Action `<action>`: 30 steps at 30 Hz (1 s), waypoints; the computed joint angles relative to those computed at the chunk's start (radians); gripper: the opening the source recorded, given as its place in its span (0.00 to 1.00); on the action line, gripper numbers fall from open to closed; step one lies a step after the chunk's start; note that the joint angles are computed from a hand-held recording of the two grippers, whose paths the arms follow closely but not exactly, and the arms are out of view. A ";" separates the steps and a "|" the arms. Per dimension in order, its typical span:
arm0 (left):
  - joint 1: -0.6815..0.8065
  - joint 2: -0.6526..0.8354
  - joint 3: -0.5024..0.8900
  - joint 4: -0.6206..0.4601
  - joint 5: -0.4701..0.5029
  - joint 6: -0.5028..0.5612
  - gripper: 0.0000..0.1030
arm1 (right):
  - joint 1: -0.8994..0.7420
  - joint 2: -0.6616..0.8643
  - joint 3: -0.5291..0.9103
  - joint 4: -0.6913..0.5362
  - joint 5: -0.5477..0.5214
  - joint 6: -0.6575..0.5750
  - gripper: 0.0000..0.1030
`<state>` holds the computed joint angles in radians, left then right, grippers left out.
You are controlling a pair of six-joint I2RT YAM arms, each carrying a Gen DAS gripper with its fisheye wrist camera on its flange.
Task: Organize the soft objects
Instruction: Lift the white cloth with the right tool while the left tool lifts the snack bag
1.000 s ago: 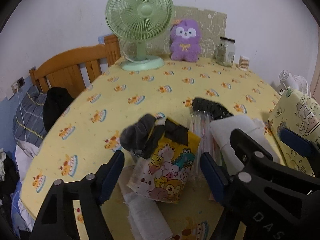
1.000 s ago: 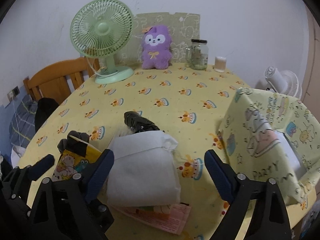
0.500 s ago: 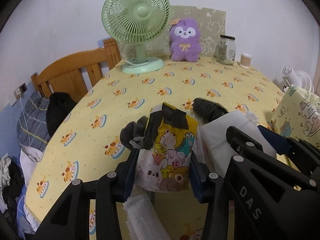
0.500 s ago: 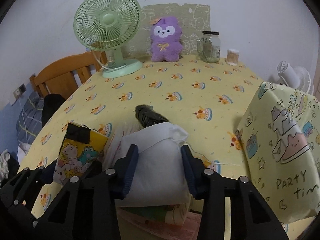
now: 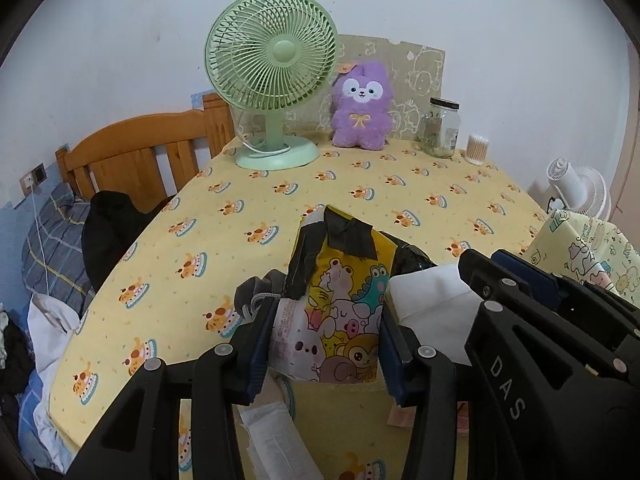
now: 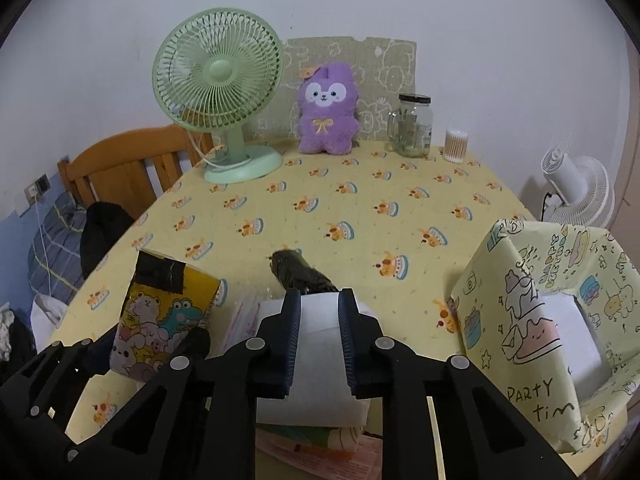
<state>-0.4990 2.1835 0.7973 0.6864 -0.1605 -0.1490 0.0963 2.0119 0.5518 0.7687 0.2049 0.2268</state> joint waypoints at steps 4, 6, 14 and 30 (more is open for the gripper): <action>-0.001 0.018 -0.004 0.007 0.007 0.005 0.47 | -0.007 0.011 0.009 -0.034 -0.021 0.021 0.41; 0.002 0.030 -0.006 0.014 0.013 0.005 0.47 | 0.001 0.025 0.030 -0.071 -0.011 0.002 0.68; 0.024 0.092 0.043 -0.030 0.030 -0.007 0.48 | 0.027 0.101 0.080 -0.086 0.026 0.000 0.86; 0.030 0.078 0.041 -0.025 0.043 -0.013 0.48 | 0.033 0.117 0.130 -0.158 0.040 0.030 0.61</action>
